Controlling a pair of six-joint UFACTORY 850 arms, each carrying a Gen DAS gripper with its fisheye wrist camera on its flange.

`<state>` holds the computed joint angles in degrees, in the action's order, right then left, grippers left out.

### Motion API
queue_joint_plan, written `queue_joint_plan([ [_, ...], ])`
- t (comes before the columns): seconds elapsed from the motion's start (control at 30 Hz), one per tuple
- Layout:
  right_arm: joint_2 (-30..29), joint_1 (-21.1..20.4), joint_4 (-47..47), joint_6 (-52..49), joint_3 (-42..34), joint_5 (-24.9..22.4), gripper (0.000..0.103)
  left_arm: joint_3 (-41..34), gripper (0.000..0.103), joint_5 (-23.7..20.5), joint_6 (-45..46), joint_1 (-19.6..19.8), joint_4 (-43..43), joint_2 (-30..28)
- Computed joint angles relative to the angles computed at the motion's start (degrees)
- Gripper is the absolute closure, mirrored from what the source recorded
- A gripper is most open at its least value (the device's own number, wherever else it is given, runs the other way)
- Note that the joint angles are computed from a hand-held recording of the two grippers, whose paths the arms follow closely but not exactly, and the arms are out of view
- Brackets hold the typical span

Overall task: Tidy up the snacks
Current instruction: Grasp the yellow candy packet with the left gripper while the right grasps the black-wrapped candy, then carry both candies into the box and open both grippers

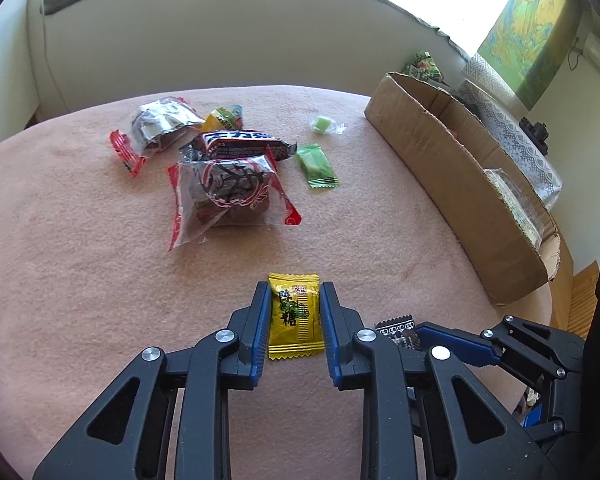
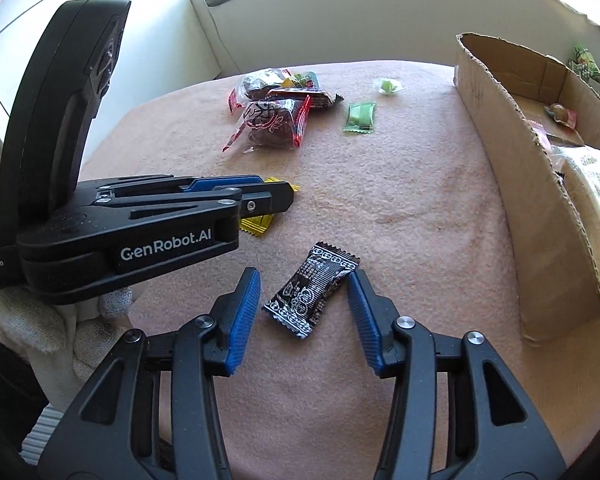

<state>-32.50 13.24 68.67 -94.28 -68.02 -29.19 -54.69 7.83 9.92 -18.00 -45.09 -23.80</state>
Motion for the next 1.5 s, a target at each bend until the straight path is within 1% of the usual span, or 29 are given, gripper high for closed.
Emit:
queue_joint_plan([
  [0.13, 0.5, 2.1, 3.4, -6.0, 1.1, 5.3, 0.055, 1.3, 0.081, 0.8, 1.7, 0.0, -2.4, 1.0],
  [0.17, 0.7, 2.6, 5.3, -8.5, 1.5, 7.0, 0.059, 1.6, 0.081, 1.1, 1.8, 0.0, -2.7, 1.2],
  [0.2, 0.9, 3.1, 7.7, -11.6, 2.0, 8.9, 0.068, 1.9, 0.081, 1.4, 1.6, -0.1, -2.6, 1.5],
  [0.27, 1.1, 3.4, 11.2, -16.1, 2.5, 10.8, 0.075, 2.3, 0.081, 1.9, 3.5, -0.4, -4.5, 1.7],
  [0.4, 0.5, 2.3, 7.5, -11.9, 1.3, 8.2, 0.076, 2.4, 0.081, 3.2, 8.3, -1.2, -9.5, 2.0],
  [0.57, 1.0, 1.4, 7.4, -10.9, 1.3, 5.9, 0.076, 2.6, 0.081, 4.8, 13.0, -2.5, -14.1, 2.8],
  [0.8, 3.3, -0.9, 10.2, -13.2, 2.1, 1.9, 0.076, 2.7, 0.081, 6.1, 11.6, -3.6, -13.3, 4.1],
  [0.97, 5.2, -2.7, 12.6, -15.4, 2.2, -0.4, 0.076, 1.3, 0.081, 6.8, 11.9, -4.7, -13.3, 3.9],
  [1.2, 5.8, -5.0, 13.8, -15.9, 0.1, -1.5, 0.076, -2.5, 0.081, 7.2, 14.6, -6.4, -14.5, 2.2],
  [1.5, 3.3, -7.2, 12.8, -13.1, -5.3, -1.2, 0.076, -8.2, 0.081, 7.3, 19.4, -7.6, -16.8, -0.4],
])
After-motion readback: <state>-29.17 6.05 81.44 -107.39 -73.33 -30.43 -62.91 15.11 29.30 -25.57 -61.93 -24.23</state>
